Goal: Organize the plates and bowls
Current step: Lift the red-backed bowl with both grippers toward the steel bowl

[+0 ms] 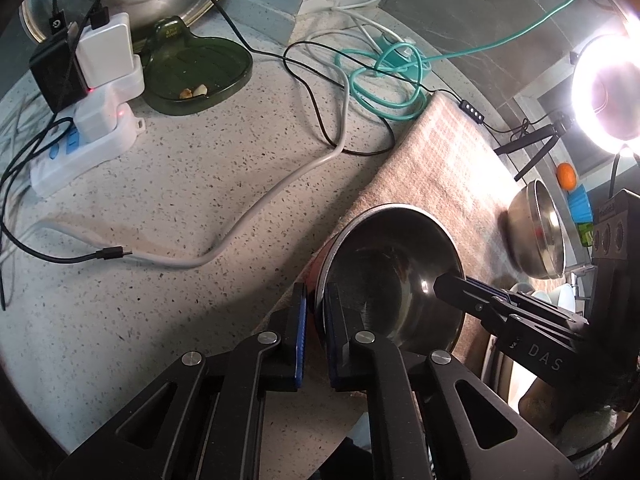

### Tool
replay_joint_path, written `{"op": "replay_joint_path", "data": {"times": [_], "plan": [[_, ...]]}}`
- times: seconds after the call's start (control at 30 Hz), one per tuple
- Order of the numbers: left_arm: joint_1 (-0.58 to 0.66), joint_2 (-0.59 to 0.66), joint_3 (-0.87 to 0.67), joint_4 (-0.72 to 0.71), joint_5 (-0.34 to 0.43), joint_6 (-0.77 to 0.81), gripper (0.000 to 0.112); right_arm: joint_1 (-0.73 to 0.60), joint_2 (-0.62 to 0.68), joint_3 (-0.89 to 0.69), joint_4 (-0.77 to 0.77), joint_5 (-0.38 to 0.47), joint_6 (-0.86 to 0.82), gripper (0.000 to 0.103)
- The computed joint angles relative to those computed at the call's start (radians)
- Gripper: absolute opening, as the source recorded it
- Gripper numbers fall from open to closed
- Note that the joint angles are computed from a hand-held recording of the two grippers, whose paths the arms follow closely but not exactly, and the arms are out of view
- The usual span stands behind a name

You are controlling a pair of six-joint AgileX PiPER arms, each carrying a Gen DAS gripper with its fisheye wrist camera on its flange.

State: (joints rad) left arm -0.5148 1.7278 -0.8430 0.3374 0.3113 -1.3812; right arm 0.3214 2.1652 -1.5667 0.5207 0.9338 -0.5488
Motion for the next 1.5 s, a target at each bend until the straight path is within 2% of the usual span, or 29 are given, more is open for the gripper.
{"op": "replay_joint_path", "data": {"times": [0.33,0.7,1.13,1.5], "plan": [[-0.008,-0.010,-0.055,0.005,0.040,0.034,0.007,-0.041,-0.039,0.012,0.028,0.009,0.006,0.007],[-0.021,0.036,-0.236,-0.069,0.112,0.210,0.007,-0.141,-0.089,-0.014,0.051,0.047,0.019,0.007],[-0.043,0.190,-0.555,-0.174,0.226,0.440,0.007,-0.278,-0.096,-0.099,0.042,0.086,0.039,0.007],[-0.055,0.387,-0.933,-0.259,0.374,0.616,0.007,-0.383,-0.039,-0.241,0.019,0.137,0.084,0.007]]}}
